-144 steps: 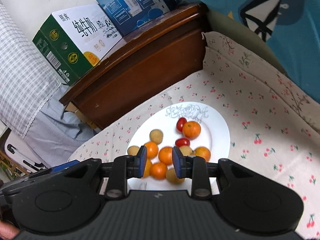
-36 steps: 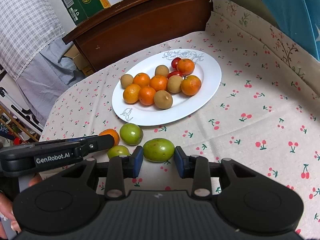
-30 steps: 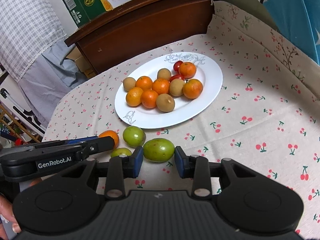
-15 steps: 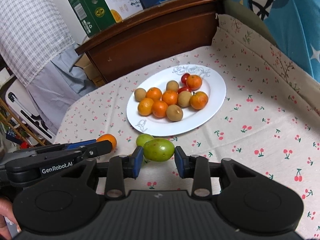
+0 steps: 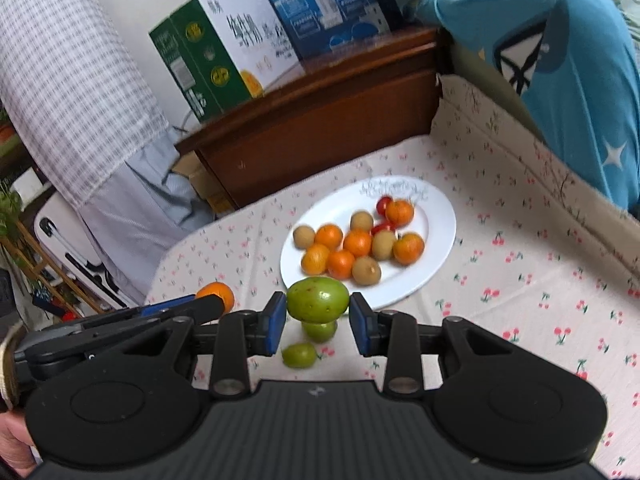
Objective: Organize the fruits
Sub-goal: 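Lift and carry the green fruit and mandarin over the plate with both tools, then lower the green fruit and mandarin toward the plate with both tools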
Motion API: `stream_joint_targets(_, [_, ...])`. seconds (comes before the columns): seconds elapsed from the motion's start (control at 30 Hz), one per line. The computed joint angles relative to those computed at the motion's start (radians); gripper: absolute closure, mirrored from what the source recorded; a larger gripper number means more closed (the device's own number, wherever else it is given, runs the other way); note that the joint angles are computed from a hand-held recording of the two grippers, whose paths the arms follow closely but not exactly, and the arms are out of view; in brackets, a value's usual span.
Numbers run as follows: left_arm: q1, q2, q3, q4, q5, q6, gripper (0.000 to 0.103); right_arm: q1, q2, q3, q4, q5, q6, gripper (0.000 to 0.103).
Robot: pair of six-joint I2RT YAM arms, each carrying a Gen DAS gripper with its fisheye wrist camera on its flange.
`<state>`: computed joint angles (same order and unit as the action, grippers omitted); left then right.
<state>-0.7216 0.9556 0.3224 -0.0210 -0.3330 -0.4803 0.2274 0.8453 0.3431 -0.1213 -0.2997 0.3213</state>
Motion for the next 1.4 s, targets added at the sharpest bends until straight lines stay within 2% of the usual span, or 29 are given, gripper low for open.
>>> stream_joint_targets(0.3, [0.139,0.131,0.078,0.090,0.127,0.121,0.076,-0.116,0.115,0.092,0.032,-0.085,-0.036,0.069])
stream_joint_targets(0.6, [0.270,0.410,0.213,0.217,0.271,0.194,0.075,-0.154,0.364,0.172,0.164,-0.066,0.006,0.069])
stream_joint_targets(1.07, [0.318,0.748,0.438,0.270,0.332,0.256,0.075,-0.163,0.666,0.287,0.276,-0.041,0.059,0.069])
stream_joint_targets(1.27, [0.326,0.818,0.492,0.265,0.354,0.255,0.075,-0.159,0.736,0.313,0.298,-0.029,0.073,0.068])
stream_joint_targets(1.4, [0.319,0.823,0.493,0.272,0.336,0.253,0.074,-0.155,0.763,0.322,0.311,-0.018,0.088,0.067])
